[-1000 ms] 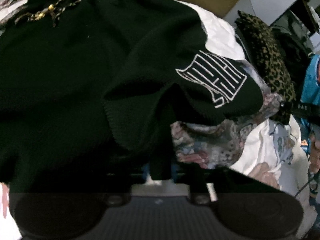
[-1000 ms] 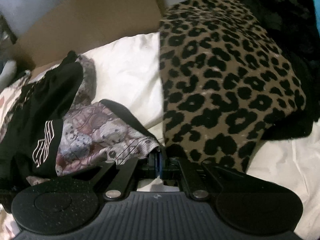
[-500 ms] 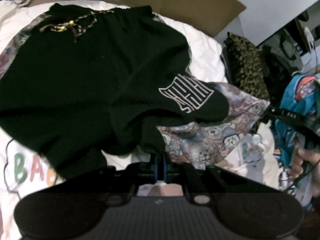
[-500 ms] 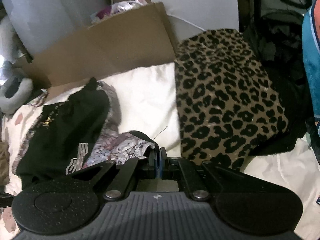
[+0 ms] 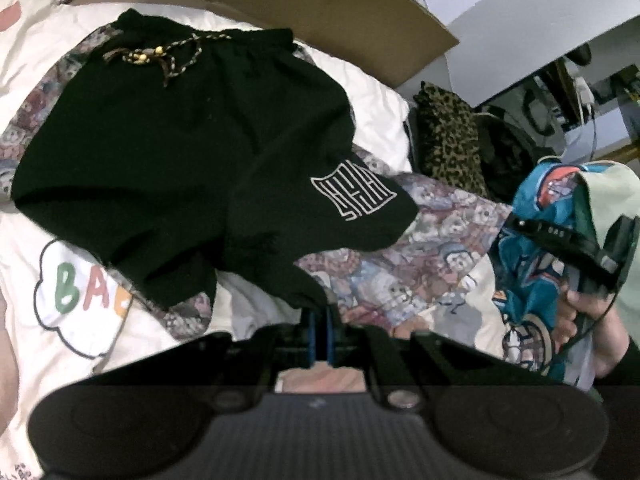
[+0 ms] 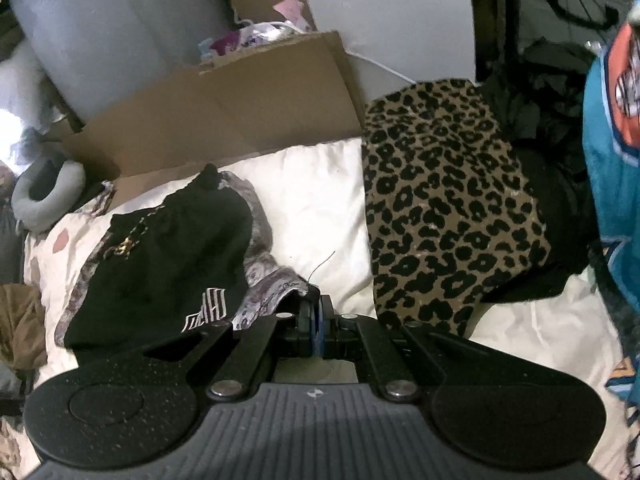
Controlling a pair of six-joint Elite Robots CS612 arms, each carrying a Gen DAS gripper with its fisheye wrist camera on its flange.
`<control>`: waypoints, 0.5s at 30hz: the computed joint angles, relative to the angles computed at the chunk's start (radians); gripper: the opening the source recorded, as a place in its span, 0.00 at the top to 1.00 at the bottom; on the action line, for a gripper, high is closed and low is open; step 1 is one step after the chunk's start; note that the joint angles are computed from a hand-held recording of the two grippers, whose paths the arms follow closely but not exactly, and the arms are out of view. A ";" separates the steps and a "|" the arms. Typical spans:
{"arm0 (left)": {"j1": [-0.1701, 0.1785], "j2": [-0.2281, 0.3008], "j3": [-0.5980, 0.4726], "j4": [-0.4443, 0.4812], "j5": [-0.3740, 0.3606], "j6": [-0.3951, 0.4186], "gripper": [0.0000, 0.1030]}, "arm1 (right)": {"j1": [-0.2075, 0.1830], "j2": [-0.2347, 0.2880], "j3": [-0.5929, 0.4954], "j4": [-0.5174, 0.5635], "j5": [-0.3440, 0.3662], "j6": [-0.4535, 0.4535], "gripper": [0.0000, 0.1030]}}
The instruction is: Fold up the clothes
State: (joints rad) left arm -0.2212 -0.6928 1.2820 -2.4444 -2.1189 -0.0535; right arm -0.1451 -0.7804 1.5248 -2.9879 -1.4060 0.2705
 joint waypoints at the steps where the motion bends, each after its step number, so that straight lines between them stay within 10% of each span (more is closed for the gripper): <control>1: 0.001 -0.002 0.002 -0.003 -0.004 -0.003 0.95 | 0.000 -0.006 0.002 0.006 0.004 -0.013 1.00; 15: -0.009 0.030 0.014 0.074 0.020 -0.015 0.95 | -0.030 -0.006 0.121 -0.064 0.048 0.047 1.00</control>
State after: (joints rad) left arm -0.2303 -0.6624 1.2959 -2.3703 -2.0994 -0.0681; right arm -0.1752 -0.7863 1.6456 -3.0521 -1.3581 0.3179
